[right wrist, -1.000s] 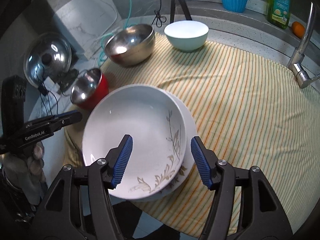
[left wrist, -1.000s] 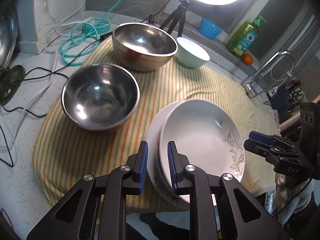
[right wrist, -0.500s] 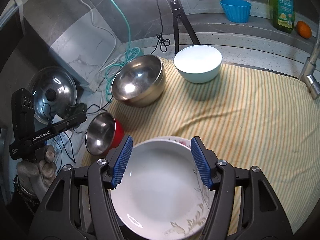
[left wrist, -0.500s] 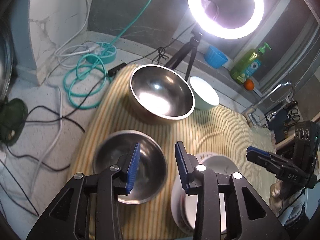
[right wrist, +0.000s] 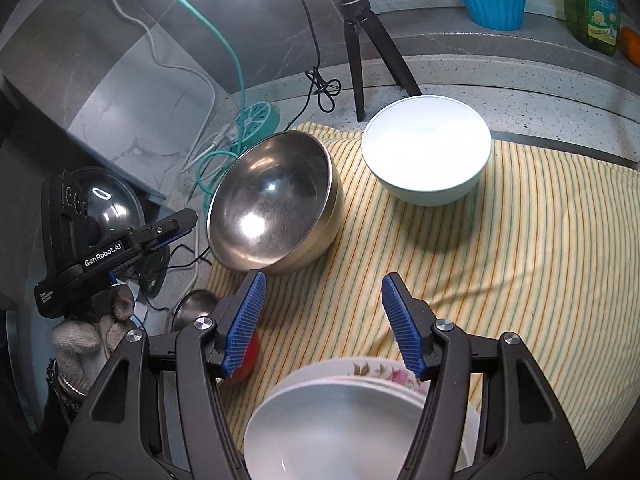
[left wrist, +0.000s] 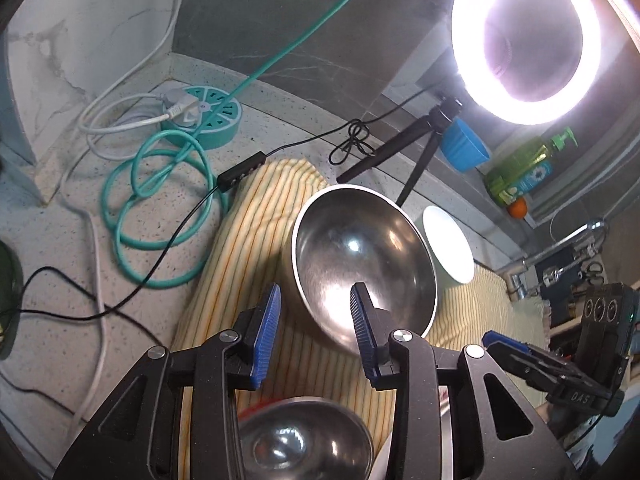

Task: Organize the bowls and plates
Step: 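Move the left gripper to the large steel bowl rim and close, then lift the steel bowl with the left gripper and carry it beside the plates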

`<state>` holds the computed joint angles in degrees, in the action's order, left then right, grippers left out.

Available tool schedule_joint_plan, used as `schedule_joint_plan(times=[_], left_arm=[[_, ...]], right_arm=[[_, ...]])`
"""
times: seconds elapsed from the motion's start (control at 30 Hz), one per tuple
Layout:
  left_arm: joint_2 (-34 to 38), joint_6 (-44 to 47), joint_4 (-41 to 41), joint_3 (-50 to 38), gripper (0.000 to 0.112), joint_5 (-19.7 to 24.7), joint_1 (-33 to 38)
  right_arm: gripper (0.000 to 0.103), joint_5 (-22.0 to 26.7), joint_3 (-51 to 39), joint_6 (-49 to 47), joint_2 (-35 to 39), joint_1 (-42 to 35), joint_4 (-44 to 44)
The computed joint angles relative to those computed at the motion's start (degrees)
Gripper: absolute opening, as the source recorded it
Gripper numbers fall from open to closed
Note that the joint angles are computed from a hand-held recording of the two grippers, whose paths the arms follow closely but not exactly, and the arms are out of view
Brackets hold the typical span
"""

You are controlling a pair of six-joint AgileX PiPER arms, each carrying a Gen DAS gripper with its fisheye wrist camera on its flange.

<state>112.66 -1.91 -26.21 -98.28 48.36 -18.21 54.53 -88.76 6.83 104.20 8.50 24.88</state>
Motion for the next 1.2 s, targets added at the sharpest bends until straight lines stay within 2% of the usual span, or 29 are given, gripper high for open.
schedule_joint_plan(times=[0.3, 0.47, 0.6, 0.7, 0.87, 0.93, 1.2], left_arm=[[8.3, -1.4, 1.2, -11.0, 0.035, 5.3, 0.4], [10.7, -2.1, 2.5, -14.3, 0.034, 7.1, -0.1], [11.4, -2.2, 2.6, -15.0, 0.034, 7.8, -0.1], [11.8, -2.1, 2.4, -15.6, 0.032, 8.2, -0.2], [12.1, -2.3, 3.3, -16.2, 0.032, 8.2, -1.0], [12.0, -2.4, 3.9, -16.2, 0.032, 8.0, -1.3], [11.3, -2.8, 5.0, -15.2, 0.032, 7.4, -1.9]], right_arm=[[0.063, 1.5, -8.2, 0.3, 8.6, 0.3, 0.7], [0.057, 2.6, -10.7, -0.5, 11.7, 0.4, 1.6], [0.055, 2.6, -12.0, -0.5, 13.1, 0.6, 2.1], [0.043, 3.4, -13.2, -1.0, 14.2, 0.6, 2.5], [0.041, 3.6, -13.8, -1.8, 14.8, 0.9, 2.6], [0.031, 4.2, -14.5, -2.4, 15.4, 1.1, 2.9], [0.031, 4.6, -15.4, -1.6, 15.5, 2.0, 0.6]])
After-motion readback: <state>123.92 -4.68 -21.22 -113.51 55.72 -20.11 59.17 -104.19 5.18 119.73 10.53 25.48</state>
